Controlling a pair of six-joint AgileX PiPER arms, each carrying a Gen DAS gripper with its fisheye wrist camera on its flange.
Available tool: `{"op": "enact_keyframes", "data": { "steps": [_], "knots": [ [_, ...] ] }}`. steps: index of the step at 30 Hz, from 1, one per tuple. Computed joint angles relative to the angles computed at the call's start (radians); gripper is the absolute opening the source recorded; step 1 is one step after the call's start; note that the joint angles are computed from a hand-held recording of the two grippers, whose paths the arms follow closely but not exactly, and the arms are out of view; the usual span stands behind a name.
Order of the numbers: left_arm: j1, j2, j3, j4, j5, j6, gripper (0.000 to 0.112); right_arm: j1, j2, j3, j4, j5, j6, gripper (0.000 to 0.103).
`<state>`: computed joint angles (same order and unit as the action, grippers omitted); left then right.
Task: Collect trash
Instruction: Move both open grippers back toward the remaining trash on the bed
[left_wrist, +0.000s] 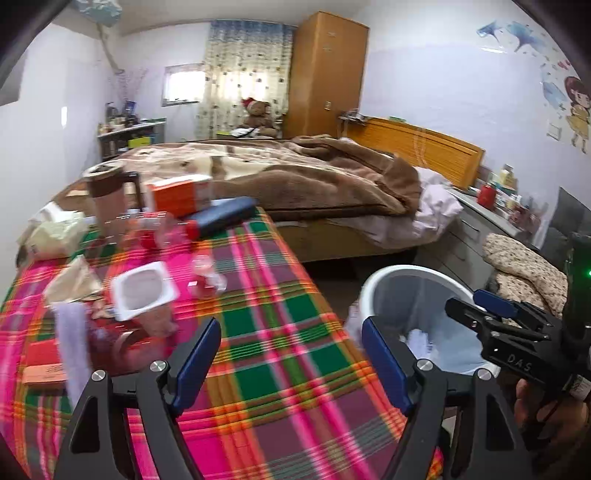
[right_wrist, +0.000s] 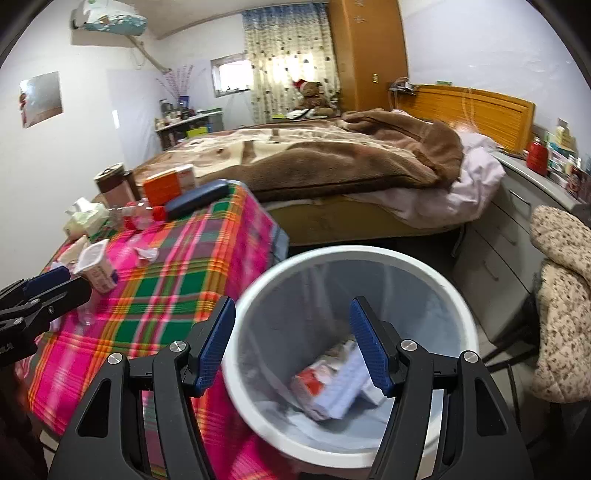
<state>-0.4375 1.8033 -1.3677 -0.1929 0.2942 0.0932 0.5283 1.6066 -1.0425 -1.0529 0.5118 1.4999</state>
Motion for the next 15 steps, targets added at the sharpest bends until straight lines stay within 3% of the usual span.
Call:
{"op": "enact_keyframes", "data": {
  "steps": [7,10,15],
  "knots": [
    [0.113,-0.052,0.082,0.015,-0.040,-0.018,0.079,0.039,0.061,-0.071,-0.004,-0.023,-0.013,0.066],
    [0.150,-0.062,0.101,0.106,-0.052,-0.102,0.079,0.057,0.093,-0.115,0.022,-0.030,-0.051,0.066],
    [0.227,-0.071,0.133,0.109,-0.063,-0.105,0.079,0.076,0.156,-0.202,0.097,-0.051,-0.152,0.066]
  ]
}}
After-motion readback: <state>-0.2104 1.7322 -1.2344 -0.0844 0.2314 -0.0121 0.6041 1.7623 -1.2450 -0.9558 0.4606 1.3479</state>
